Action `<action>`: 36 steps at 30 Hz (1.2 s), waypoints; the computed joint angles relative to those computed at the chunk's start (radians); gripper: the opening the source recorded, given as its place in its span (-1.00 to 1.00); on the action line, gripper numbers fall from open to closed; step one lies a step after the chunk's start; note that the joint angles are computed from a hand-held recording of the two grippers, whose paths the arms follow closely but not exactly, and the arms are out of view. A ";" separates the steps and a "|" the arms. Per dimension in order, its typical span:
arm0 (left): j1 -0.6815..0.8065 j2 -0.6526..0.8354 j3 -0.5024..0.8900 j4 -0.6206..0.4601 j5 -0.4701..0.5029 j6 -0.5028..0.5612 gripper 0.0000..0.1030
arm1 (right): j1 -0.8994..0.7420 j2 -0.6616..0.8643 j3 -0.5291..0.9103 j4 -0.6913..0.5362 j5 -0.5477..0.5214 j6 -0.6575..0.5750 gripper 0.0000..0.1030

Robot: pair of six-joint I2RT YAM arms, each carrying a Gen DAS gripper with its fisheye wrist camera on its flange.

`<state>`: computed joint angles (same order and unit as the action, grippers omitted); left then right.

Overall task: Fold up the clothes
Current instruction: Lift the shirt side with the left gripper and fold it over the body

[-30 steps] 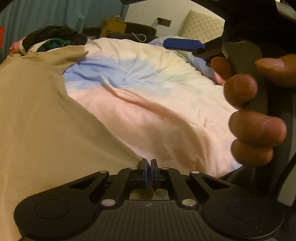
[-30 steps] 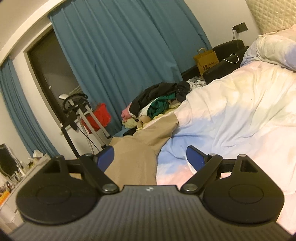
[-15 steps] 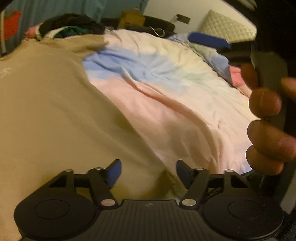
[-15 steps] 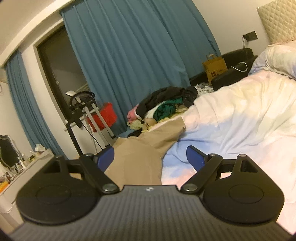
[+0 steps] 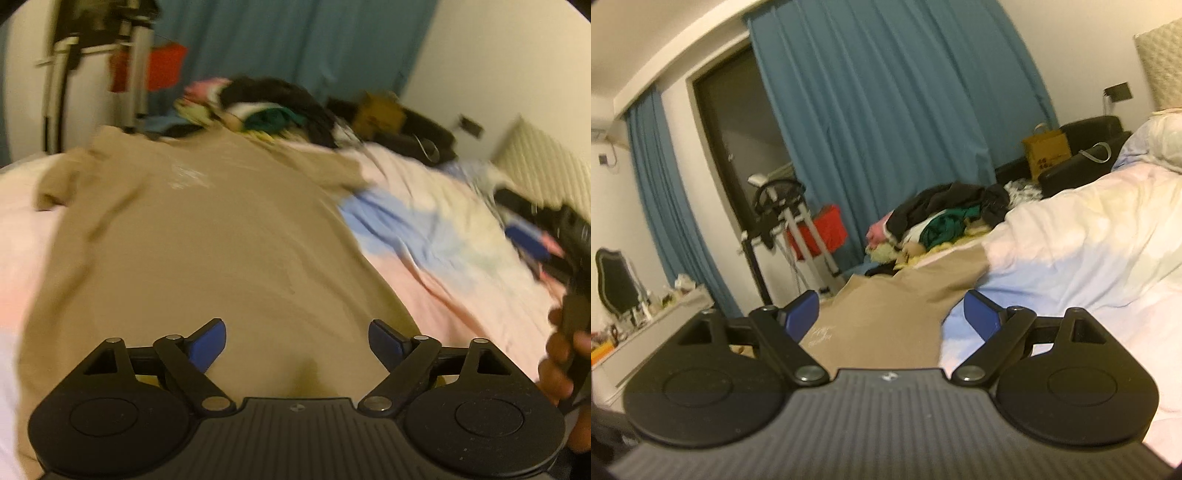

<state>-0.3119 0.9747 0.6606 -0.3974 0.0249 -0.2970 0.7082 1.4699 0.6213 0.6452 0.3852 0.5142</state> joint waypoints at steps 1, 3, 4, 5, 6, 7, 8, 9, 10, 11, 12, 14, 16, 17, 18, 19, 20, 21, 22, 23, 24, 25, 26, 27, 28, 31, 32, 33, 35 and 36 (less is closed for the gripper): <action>0.059 -0.012 0.008 -0.015 0.035 0.007 0.70 | 0.009 0.021 0.044 -0.024 -0.011 -0.002 0.70; 0.201 -0.006 0.038 -0.042 0.137 0.021 0.70 | 0.026 0.079 0.156 -0.083 -0.028 0.003 0.70; 0.288 0.014 0.056 -0.047 0.203 0.026 0.70 | 0.031 0.116 0.215 -0.108 -0.041 0.014 0.70; 0.374 0.044 0.075 -0.046 0.267 0.025 0.70 | 0.031 0.161 0.270 -0.120 -0.064 0.036 0.70; 0.454 0.083 0.097 -0.041 0.325 0.020 0.70 | 0.029 0.207 0.321 -0.125 -0.088 0.059 0.69; 0.527 0.130 0.123 -0.032 0.378 0.010 0.70 | 0.025 0.261 0.364 -0.117 -0.113 0.081 0.67; 0.595 0.188 0.153 -0.020 0.428 -0.006 0.70 | 0.022 0.325 0.408 -0.109 -0.135 0.098 0.67; 0.655 0.256 0.188 -0.008 0.474 -0.030 0.70 | 0.019 0.385 0.446 -0.098 -0.158 0.107 0.67; 0.707 0.324 0.223 0.011 0.508 -0.053 0.70 | 0.016 0.434 0.464 -0.084 -0.178 0.104 0.67; 0.750 0.394 0.255 0.042 0.528 -0.075 0.71 | 0.013 0.475 0.476 -0.080 -0.196 0.103 0.67; 0.785 0.465 0.292 0.076 0.540 -0.100 0.71 | 0.008 0.514 0.490 -0.082 -0.215 0.106 0.67; 0.842 0.618 0.370 0.151 0.580 -0.172 0.70 | -0.011 0.581 0.525 -0.115 -0.256 0.127 0.67; 0.878 0.771 0.448 0.235 0.645 -0.283 0.70 | -0.027 0.623 0.564 -0.134 -0.276 0.144 0.69; 0.886 0.838 0.480 0.281 0.675 -0.344 0.70 | -0.034 0.640 0.582 -0.138 -0.283 0.149 0.69; 0.887 0.901 0.515 0.324 0.693 -0.395 0.70 | -0.040 0.658 0.601 -0.142 -0.290 0.154 0.69; 0.879 0.954 0.546 0.358 0.691 -0.424 0.70 | -0.046 0.675 0.619 -0.147 -0.297 0.159 0.69; 0.866 0.996 0.573 0.384 0.677 -0.441 0.70 | -0.052 0.693 0.639 -0.152 -0.303 0.164 0.69; 0.852 1.035 0.596 0.414 0.653 -0.455 0.68 | -0.057 0.711 0.656 -0.156 -0.310 0.167 0.69; 0.836 1.068 0.615 0.449 0.616 -0.476 0.68 | -0.059 0.730 0.671 -0.158 -0.318 0.165 0.69; 0.824 1.098 0.633 0.491 0.584 -0.513 0.68 | -0.062 0.749 0.685 -0.163 -0.327 0.165 0.69; 0.814 1.125 0.651 0.534 0.552 -0.550 0.68 | -0.064 0.766 0.699 -0.169 -0.341 0.167 0.69; 0.806 1.148 0.672 0.570 0.516 -0.581 0.68 | -0.067 0.784 0.715 -0.178 -0.353 0.168 0.68; 0.798 1.171 0.694 0.602 0.480 -0.609 0.68 | -0.069 0.803 0.737 -0.189 -0.362 0.170 0.69; 0.791 1.194 0.721 0.624 0.449 -0.635 0.68 | -0.072 0.821 0.759 -0.200 -0.371 0.171 0.70; 0.786 1.219 0.754 0.634 0.429 -0.655 0.68 | -0.074 0.836 0.777 -0.205 -0.378 0.169 0.70; 0.770 1.299 0.875 0.633 0.388 -0.681 0.57 | -0.078 0.861 0.796 -0.188 -0.386 0.147 0.69; 0.768 1.323 0.924 0.606 0.378 -0.675 0.35 | -0.079 0.867 0.799 -0.181 -0.386 0.141 0.69; 0.767 1.348 0.982 0.559 0.368 -0.661 0.09 | -0.080 0.873 0.804 -0.176 -0.387 0.138 0.69; 0.767 1.403 1.104 0.472 0.365 -0.616 -0.54 | -0.079 0.882 0.811 -0.172 -0.387 0.132 0.70; 0.768 1.433 1.169 0.428 0.366 -0.592 -0.75 | -0.078 0.884 0.814 -0.173 -0.386 0.126 0.70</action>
<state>0.4559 2.4079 1.8300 0.0308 0.3913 -0.8886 0.6300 2.3543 1.4351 0.4724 -0.0007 0.6407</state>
